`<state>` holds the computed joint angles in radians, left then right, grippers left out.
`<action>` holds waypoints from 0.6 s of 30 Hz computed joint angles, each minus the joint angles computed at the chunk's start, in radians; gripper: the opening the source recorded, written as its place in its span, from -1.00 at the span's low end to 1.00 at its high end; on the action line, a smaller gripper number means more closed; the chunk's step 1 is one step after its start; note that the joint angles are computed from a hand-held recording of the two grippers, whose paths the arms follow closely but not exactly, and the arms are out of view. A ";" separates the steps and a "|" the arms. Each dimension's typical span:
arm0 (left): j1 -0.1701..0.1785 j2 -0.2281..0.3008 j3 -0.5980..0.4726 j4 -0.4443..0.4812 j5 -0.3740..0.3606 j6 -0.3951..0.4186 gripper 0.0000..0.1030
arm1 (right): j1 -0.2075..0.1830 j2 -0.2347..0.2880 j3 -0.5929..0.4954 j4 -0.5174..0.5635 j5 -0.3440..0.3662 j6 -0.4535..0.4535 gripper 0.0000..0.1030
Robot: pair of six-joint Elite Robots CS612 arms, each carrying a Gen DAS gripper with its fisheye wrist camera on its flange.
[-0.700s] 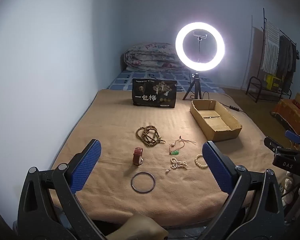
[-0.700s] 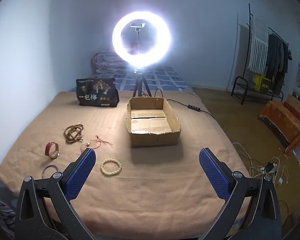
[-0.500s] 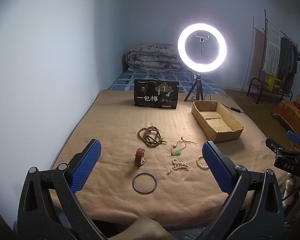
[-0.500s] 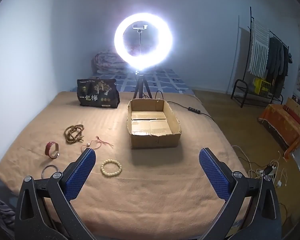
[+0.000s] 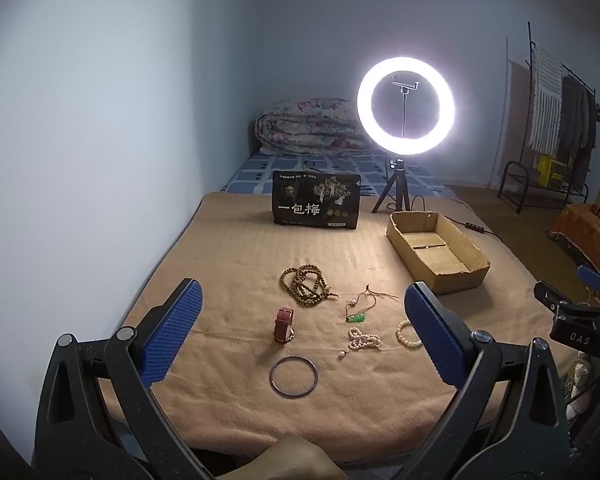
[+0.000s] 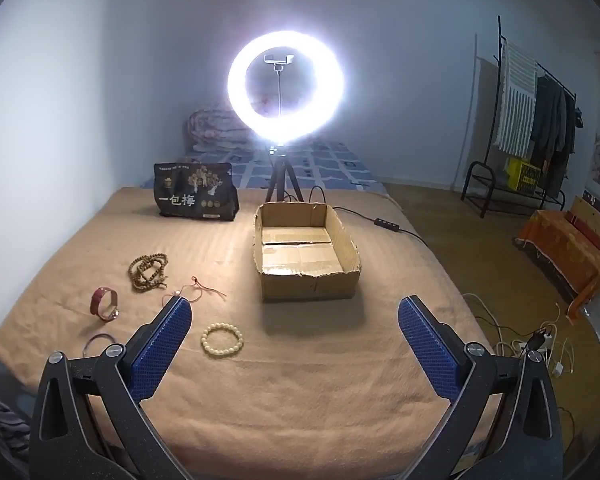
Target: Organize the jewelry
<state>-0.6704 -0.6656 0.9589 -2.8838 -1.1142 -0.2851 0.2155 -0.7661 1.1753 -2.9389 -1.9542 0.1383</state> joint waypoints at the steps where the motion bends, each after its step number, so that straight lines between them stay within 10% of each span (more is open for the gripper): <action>1: -0.001 0.000 -0.001 -0.001 0.002 0.001 1.00 | 0.001 0.001 -0.001 0.000 -0.001 -0.001 0.99; 18: 0.000 0.011 -0.029 0.006 0.002 0.017 1.00 | 0.001 0.005 -0.001 -0.011 -0.003 0.000 0.99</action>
